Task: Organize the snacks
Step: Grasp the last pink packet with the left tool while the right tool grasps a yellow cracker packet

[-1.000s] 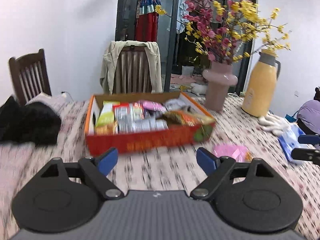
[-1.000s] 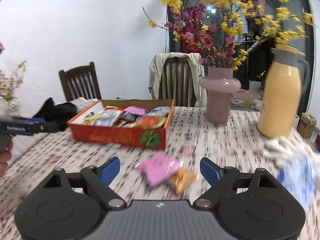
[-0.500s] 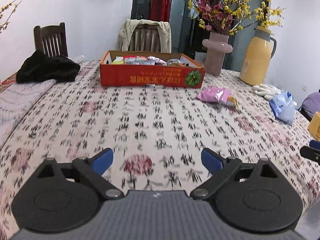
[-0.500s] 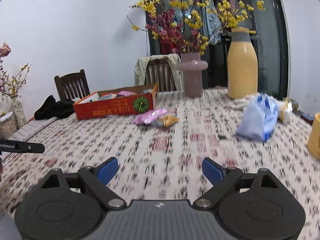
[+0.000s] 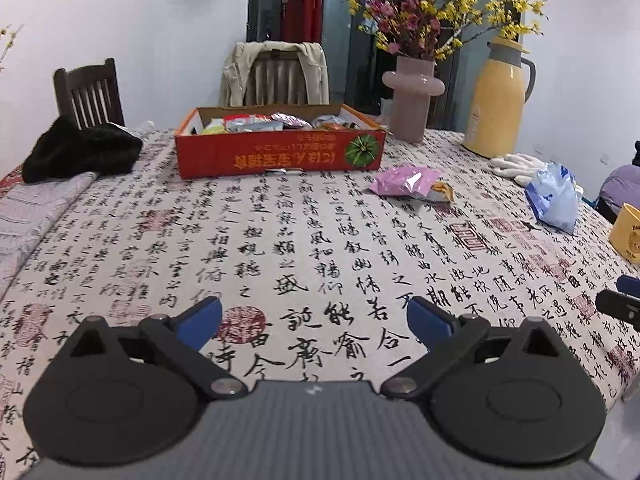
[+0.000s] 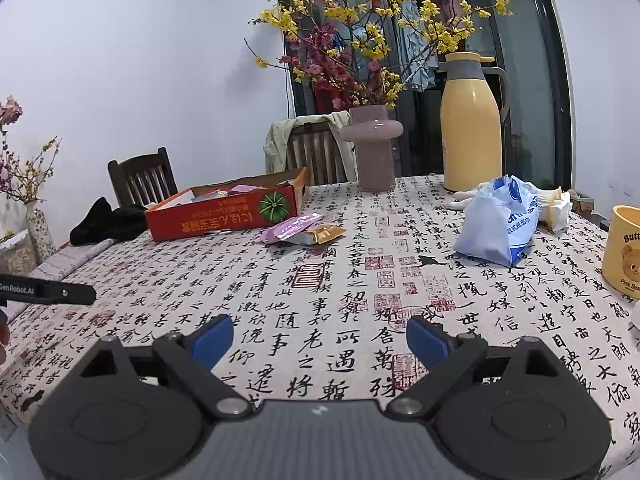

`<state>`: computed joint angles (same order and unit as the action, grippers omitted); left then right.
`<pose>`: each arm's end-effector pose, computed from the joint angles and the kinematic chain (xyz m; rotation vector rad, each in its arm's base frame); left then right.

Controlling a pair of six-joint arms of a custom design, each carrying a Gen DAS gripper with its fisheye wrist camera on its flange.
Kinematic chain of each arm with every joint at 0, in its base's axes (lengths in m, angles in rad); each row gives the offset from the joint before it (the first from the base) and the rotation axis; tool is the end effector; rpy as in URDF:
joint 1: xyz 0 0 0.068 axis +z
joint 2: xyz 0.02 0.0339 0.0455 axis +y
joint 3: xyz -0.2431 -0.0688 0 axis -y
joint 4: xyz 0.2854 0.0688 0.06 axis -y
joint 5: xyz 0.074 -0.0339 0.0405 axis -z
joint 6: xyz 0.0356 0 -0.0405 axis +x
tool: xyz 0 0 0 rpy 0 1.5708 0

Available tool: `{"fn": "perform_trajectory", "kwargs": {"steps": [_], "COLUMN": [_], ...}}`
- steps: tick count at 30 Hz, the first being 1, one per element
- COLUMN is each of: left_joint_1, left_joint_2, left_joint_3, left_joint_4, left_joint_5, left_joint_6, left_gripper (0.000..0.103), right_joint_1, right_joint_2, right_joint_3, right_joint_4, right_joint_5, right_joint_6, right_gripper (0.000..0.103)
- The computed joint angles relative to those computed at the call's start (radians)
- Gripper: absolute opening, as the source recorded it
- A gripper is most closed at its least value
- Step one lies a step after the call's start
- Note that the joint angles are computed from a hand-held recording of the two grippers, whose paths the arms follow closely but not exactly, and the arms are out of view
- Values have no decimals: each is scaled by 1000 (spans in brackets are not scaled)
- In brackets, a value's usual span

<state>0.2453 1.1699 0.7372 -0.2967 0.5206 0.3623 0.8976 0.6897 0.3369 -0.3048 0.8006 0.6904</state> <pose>0.2833 0.0527 0.2022 0.3875 2.1651 -0.2627 0.1442 0.1398 0.1655 0.2035 2.0017 0.1058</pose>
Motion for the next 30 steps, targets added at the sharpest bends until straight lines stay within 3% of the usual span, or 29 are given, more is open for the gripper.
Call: {"fn": "perform_trajectory", "kwargs": {"steps": [7,15,17,20,22,26,30], "left_joint_1": [-108,-286,-314,-348,-362,-367,-354], "left_joint_2": [170,517,601,720,794,912,978], "left_joint_3": [130,516,615,755,846,990,1069], "left_joint_4": [30,-7,-20,-33,-68,-132,-169], "left_joint_5": [-61,-150,-154,-181,-197,-185,-166], "left_joint_6": [-41,-214,-239,-273,-293,-317,-327], "left_gripper": [103,103,103,103,103,103,103], "right_joint_1": [-178,-464,-542,-669,-720,-742,-754], "right_joint_2": [137,497,615,811,953,1221,1352], "right_joint_3": [61,318,414,595,736,1033,1182], "right_joint_4": [123,282,315,319,295,215,143], "right_joint_5": [-161,-389,-480,-678,-719,-654,-778], "right_joint_6": [-147,-418,-464,-470,-463,-547,-616], "right_gripper": [93,91,86,63,45,38,33]}}
